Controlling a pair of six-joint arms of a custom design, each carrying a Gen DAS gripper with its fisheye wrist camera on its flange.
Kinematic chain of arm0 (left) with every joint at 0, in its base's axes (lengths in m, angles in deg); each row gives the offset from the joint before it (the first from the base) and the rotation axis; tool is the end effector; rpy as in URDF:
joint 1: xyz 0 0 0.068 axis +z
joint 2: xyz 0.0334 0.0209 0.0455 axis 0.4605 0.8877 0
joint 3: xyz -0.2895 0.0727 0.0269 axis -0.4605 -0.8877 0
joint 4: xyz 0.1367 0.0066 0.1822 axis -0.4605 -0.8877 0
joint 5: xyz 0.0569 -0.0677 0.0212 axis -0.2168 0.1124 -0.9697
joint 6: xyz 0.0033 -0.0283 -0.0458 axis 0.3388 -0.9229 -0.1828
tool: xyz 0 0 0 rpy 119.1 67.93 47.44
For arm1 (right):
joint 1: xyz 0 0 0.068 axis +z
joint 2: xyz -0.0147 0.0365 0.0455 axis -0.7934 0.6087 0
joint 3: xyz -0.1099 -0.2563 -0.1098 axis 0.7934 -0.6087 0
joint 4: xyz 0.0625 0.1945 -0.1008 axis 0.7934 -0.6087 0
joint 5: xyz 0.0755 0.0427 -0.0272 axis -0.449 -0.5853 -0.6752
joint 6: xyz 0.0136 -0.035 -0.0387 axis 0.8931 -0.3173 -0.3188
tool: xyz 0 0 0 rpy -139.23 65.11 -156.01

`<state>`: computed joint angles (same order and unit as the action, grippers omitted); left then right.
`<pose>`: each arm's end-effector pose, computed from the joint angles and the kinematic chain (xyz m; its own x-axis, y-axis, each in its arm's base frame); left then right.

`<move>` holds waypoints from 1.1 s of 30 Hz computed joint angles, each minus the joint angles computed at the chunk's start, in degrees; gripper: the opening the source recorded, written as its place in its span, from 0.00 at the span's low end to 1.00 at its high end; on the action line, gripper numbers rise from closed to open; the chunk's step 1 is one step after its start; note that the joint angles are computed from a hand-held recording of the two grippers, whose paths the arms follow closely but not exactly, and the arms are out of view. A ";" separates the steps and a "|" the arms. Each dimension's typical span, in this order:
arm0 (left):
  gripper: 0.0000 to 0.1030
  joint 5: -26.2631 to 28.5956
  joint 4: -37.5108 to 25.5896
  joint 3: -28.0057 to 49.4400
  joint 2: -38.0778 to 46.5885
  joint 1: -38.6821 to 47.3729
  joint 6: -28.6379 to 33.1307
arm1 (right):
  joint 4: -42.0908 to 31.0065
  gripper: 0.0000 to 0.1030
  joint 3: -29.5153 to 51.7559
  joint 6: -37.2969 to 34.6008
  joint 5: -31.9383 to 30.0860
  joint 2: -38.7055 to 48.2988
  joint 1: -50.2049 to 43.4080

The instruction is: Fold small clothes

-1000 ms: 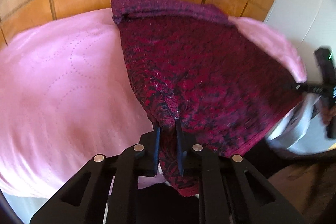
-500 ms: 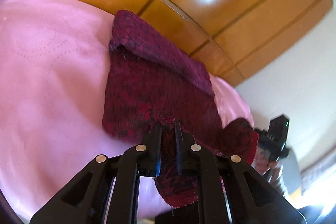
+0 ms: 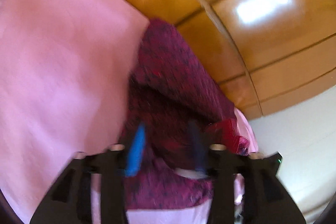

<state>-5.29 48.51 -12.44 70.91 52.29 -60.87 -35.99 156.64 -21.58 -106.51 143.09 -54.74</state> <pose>0.2017 0.0704 0.2228 -0.5881 -0.7421 -0.3218 -0.3504 0.5923 -0.7255 0.4158 0.0076 0.2164 -0.9548 0.1167 -0.2732 -0.0991 0.7419 0.6631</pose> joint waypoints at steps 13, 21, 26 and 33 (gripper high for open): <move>0.70 7.16 -7.32 -13.86 -12.95 5.70 21.89 | 2.24 0.64 -12.15 -14.61 2.32 -9.57 -6.73; 0.25 1.25 -0.81 -15.48 -9.76 -2.37 15.62 | 8.21 0.30 -18.97 -16.62 12.23 -10.03 -2.00; 0.11 5.53 -12.73 -13.53 -16.38 4.62 23.32 | 5.50 0.14 -20.05 -16.32 9.85 -14.49 -3.10; 0.10 9.67 -16.67 -12.34 -16.88 9.82 29.04 | -0.06 0.13 -24.22 -18.52 4.60 -21.54 -5.52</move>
<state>4.38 31.84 -24.77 54.04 62.12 -31.83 -36.05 132.42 -40.10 -101.91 121.55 -60.26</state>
